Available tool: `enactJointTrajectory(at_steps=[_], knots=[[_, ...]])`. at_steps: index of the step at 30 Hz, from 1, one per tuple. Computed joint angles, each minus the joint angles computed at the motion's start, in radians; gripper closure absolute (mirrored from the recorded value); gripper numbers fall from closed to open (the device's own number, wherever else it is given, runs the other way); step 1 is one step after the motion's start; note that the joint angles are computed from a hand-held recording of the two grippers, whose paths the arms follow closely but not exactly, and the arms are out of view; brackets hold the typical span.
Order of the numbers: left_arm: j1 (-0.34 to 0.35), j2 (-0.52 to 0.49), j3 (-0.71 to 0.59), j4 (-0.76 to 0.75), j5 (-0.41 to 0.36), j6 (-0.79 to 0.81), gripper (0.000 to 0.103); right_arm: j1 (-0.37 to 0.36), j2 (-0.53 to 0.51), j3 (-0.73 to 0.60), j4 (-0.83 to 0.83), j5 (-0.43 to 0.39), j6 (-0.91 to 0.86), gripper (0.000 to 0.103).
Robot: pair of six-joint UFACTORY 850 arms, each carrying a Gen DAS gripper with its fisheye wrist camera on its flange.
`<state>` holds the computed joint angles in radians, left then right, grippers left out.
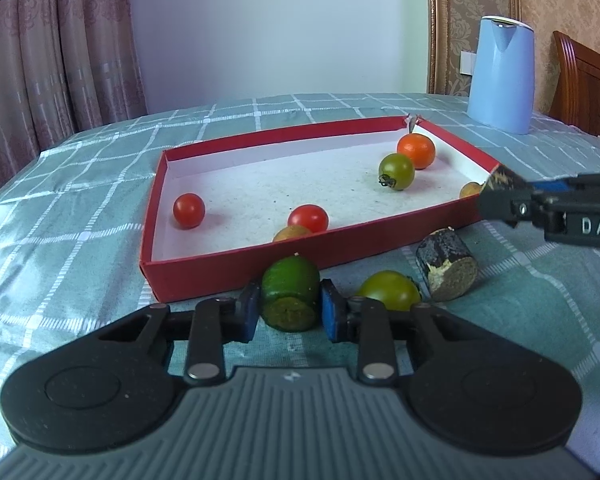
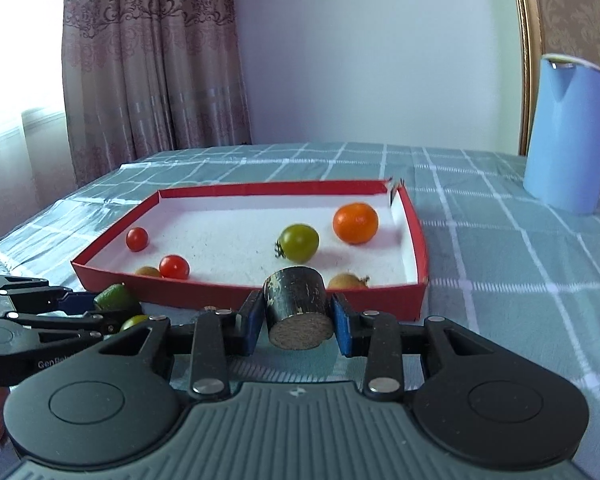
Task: Organize fruits
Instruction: 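Carry the cucumber slice and eggplant piece into the tray with both tools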
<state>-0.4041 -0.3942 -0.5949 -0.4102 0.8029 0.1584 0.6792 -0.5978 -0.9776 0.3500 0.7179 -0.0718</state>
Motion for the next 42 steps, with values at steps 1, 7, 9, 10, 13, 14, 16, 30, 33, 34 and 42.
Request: enactJointTrajectory(at_steps=[1,7,9,10,13,14,16,30,33,34,42], knots=[[0.0,0.003,0.004,0.004,0.007,-0.007,0.075,-0.001,0.001,-0.003,0.002,0.001,-0.006,0.067],[0.0,0.032,0.024,0.019,0.011,-0.023,0.075,-0.002,-0.002,-0.034,0.021,-0.002,-0.058,0.067],[0.002,0.051,0.033,0.038,0.014,-0.032,0.075,-0.002,-0.009,-0.051,0.031,-0.008,-0.074,0.067],[0.003,0.061,0.037,0.045,0.017,-0.035,0.075,-0.002,-0.014,-0.06,0.034,-0.011,-0.08,0.067],[0.004,0.086,0.038,0.043,0.024,-0.028,0.075,-0.005,-0.029,-0.09,0.047,-0.028,-0.098,0.067],[0.001,0.089,0.035,0.032,0.028,-0.016,0.075,-0.005,-0.034,-0.101,0.056,-0.031,-0.112,0.067],[0.002,0.087,0.017,0.012,0.025,0.007,0.075,-0.004,-0.042,-0.116,0.076,-0.031,-0.136,0.067],[0.032,-0.044,-0.19,-0.138,-0.065,0.106,0.075,-0.011,-0.107,-0.234,0.141,-0.088,-0.222,0.067],[0.043,-0.063,-0.219,-0.158,-0.078,0.113,0.075,-0.011,-0.127,-0.27,0.167,-0.104,-0.253,0.067],[0.046,-0.069,-0.23,-0.165,-0.084,0.119,0.075,-0.011,-0.134,-0.282,0.172,-0.111,-0.258,0.067],[0.069,-0.118,-0.301,-0.238,-0.124,0.17,0.075,-0.008,-0.2,-0.401,0.245,-0.191,-0.359,0.067]])
